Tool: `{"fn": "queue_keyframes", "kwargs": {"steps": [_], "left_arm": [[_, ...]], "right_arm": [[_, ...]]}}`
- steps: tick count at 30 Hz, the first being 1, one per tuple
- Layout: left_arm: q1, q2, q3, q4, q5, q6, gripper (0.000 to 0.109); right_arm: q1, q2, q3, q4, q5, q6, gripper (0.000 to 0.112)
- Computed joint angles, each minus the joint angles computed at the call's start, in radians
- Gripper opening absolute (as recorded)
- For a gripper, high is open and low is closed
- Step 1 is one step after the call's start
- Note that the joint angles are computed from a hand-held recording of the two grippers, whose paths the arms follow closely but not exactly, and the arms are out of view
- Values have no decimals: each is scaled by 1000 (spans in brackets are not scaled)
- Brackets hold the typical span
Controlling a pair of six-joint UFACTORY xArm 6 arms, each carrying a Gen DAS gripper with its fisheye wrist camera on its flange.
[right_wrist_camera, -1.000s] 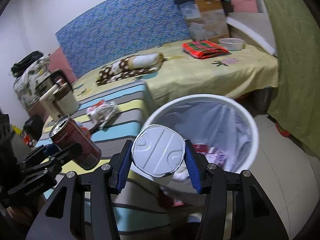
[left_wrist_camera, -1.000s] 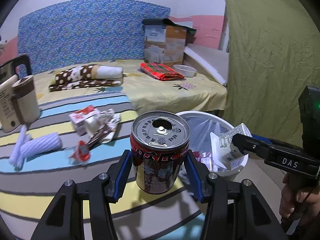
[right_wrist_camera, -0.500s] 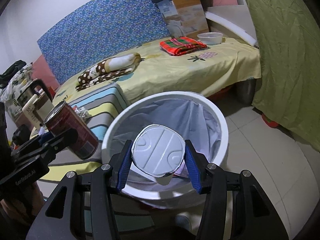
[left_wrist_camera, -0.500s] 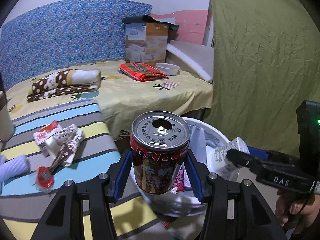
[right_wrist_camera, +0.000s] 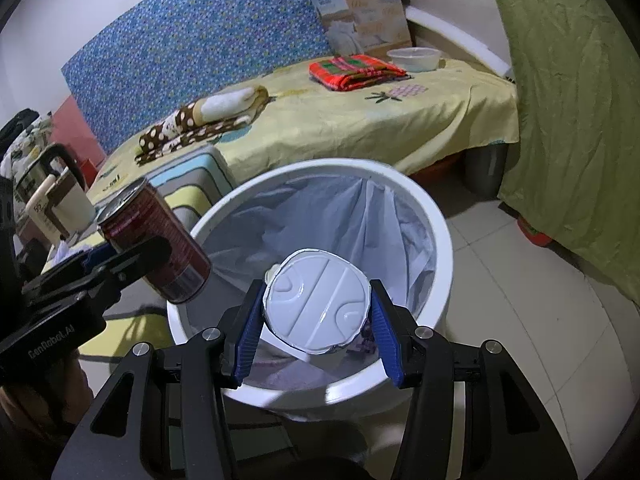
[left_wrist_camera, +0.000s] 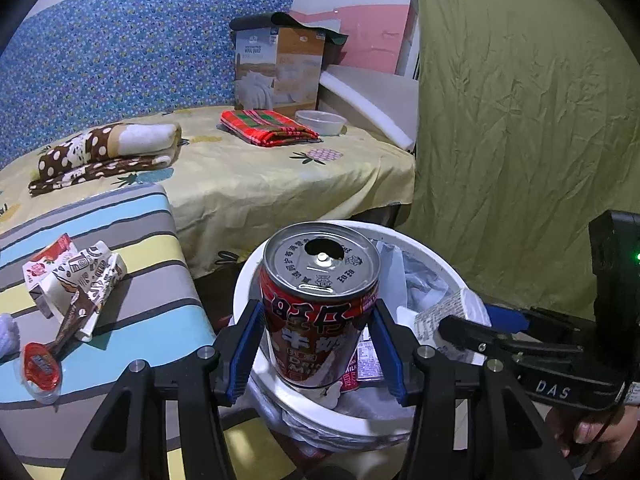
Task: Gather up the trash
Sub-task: 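Open both grippers over the bin to drop the red can and yogurt bottle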
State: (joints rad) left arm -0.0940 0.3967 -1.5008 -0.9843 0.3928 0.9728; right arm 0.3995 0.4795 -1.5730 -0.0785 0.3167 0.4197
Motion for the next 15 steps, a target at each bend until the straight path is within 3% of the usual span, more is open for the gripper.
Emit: {"fn": "queue_keyframes", "kwargs": {"steps": [15], "left_arm": [[3, -22, 23, -79, -12, 72, 54]], "right_arm": [[1, -8, 4, -15, 21, 13, 53]]}}
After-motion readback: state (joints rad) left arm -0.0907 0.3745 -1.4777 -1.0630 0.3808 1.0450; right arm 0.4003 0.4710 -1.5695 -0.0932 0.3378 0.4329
